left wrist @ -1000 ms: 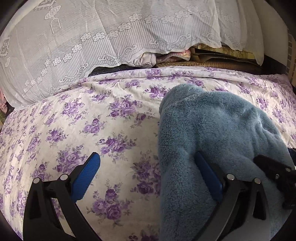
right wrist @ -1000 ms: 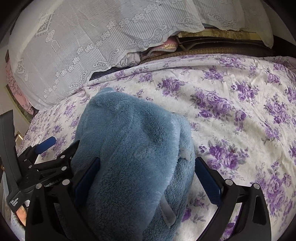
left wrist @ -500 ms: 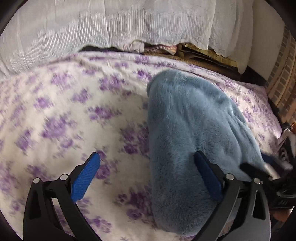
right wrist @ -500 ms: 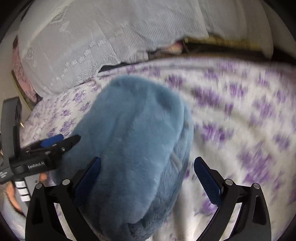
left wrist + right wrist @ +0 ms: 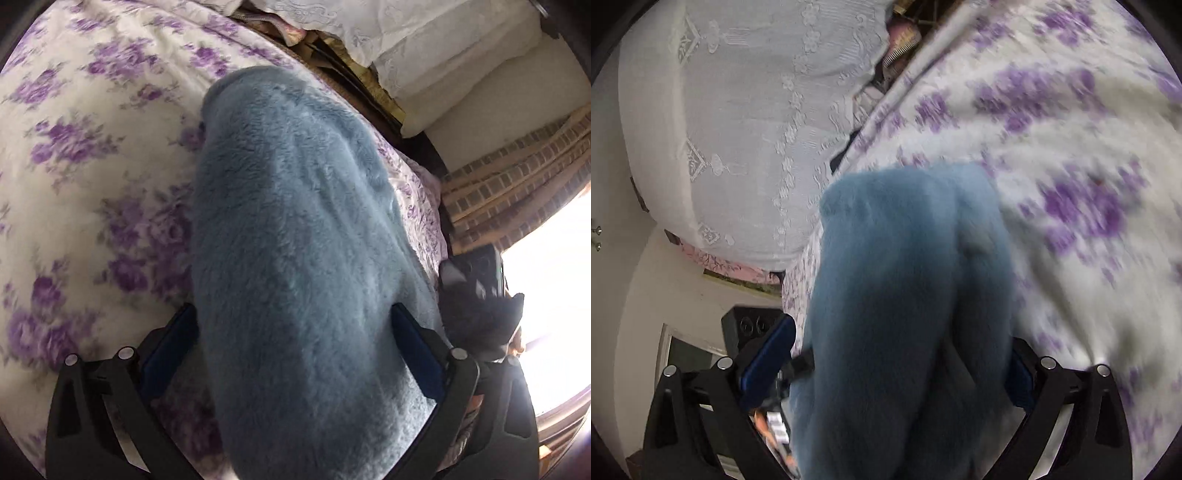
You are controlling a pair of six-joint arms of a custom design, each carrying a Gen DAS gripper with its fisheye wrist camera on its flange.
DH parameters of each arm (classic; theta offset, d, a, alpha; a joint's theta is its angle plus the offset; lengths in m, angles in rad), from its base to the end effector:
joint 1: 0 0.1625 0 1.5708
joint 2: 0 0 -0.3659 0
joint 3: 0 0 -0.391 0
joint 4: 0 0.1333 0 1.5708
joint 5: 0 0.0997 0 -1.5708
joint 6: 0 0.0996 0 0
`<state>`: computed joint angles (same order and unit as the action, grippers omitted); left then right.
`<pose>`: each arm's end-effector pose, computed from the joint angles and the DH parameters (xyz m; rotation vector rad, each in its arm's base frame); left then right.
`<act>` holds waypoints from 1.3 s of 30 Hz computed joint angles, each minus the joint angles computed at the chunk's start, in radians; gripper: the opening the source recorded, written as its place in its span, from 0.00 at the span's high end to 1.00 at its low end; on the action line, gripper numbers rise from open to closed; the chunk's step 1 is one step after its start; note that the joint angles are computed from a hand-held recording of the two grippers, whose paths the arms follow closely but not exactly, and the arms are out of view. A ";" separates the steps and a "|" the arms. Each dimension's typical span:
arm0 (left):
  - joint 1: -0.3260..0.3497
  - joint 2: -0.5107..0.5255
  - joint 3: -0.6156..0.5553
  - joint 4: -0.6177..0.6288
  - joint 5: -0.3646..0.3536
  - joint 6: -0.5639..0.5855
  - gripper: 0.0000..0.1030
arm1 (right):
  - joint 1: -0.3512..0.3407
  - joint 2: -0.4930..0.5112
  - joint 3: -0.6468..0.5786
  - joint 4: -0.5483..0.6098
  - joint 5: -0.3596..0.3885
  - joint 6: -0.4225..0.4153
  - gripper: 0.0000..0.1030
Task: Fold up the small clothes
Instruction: 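Lift the blue bundle with both tools and carry it toward the clothes stack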
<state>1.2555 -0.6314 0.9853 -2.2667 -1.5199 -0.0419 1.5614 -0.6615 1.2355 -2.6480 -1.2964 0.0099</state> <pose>-0.1132 -0.7934 0.1827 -0.4068 -3.0570 0.5380 0.1532 -0.7521 0.1391 -0.0719 2.7844 -0.7154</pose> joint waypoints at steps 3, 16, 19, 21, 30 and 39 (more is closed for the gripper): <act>-0.021 -0.015 0.050 -0.030 0.000 0.048 0.05 | 0.011 0.008 0.019 -0.067 0.000 -0.044 0.03; -0.144 -0.216 0.382 -0.226 0.010 0.123 0.08 | 0.052 -0.282 0.412 -0.314 -0.026 -0.089 0.06; -0.196 -0.229 0.432 -0.231 0.020 0.138 0.08 | 0.052 -0.393 0.543 -0.375 -0.076 -0.091 0.06; -0.227 -0.236 0.467 -0.244 0.019 0.144 0.08 | 0.048 -0.468 0.622 -0.407 -0.112 -0.088 0.06; -0.336 -0.244 0.594 -0.233 -0.059 0.134 0.08 | 0.027 -0.787 0.944 -0.504 -0.250 -0.057 0.06; -0.439 -0.193 0.680 -0.210 -0.110 0.142 0.07 | -0.055 -1.143 1.254 -0.556 -0.342 0.003 0.05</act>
